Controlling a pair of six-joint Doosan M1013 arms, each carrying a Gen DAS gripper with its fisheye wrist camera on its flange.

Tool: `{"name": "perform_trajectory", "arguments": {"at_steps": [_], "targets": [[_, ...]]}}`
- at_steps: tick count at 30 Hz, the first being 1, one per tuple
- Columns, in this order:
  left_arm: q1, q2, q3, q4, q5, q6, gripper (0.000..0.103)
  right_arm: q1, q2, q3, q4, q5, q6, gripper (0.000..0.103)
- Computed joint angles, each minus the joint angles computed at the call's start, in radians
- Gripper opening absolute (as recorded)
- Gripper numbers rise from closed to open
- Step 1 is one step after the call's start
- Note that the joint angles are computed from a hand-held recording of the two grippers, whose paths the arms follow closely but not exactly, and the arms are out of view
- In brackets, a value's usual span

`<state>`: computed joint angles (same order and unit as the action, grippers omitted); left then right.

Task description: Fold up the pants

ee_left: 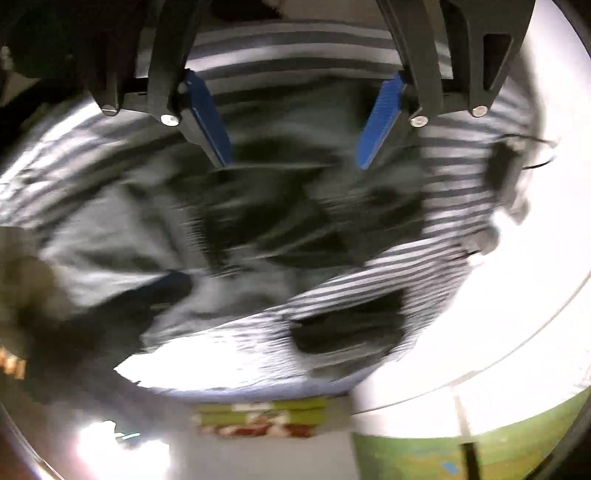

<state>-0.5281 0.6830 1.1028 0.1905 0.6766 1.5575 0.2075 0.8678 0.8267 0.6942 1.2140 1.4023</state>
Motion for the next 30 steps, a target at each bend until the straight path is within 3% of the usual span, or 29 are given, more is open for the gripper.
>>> {"name": "perform_trajectory", "arguments": {"at_steps": [2, 6, 8, 10, 11, 14, 16, 17, 18, 24, 27, 30], "targets": [[0.01, 0.02, -0.031, 0.011, 0.032, -0.006, 0.076, 0.014, 0.011, -0.023, -0.017, 0.004, 0.01, 0.028], [0.018, 0.084, -0.121, -0.057, 0.097, 0.12, 0.083, 0.032, 0.029, -0.055, -0.085, 0.02, 0.087, 0.03], [0.022, 0.116, -0.162, -0.053, 0.134, 0.108, 0.083, 0.038, 0.033, -0.057, -0.108, 0.027, 0.092, 0.032], [0.041, 0.143, -0.202, -0.132, 0.159, 0.126, 0.083, 0.047, 0.042, -0.067, -0.142, 0.031, 0.094, 0.034], [0.048, 0.149, -0.212, -0.176, 0.166, 0.131, 0.082, 0.051, 0.051, -0.078, -0.155, 0.038, 0.102, 0.035], [0.067, 0.157, -0.229, -0.253, 0.181, 0.106, 0.061, 0.057, 0.065, -0.092, -0.143, 0.022, 0.103, 0.036], [0.08, 0.16, -0.234, -0.302, 0.184, 0.119, 0.049, 0.059, 0.07, -0.105, -0.127, 0.033, 0.08, 0.014], [0.084, 0.159, -0.234, -0.307, 0.186, 0.115, 0.038, 0.063, 0.074, -0.115, -0.142, 0.047, 0.081, 0.004], [0.087, 0.158, -0.233, -0.313, 0.187, 0.11, 0.034, 0.065, 0.071, -0.113, -0.15, 0.049, 0.076, 0.004], [0.097, 0.13, -0.2, -0.368, 0.161, 0.131, 0.038, 0.057, 0.03, -0.046, -0.193, -0.002, 0.09, 0.004], [0.087, 0.134, -0.212, -0.327, 0.183, 0.136, 0.031, 0.045, 0.028, -0.038, -0.18, -0.003, 0.093, 0.005], [0.089, 0.127, -0.208, -0.386, 0.168, 0.157, 0.028, 0.035, 0.033, -0.044, -0.147, 0.023, 0.104, 0.009]]}}
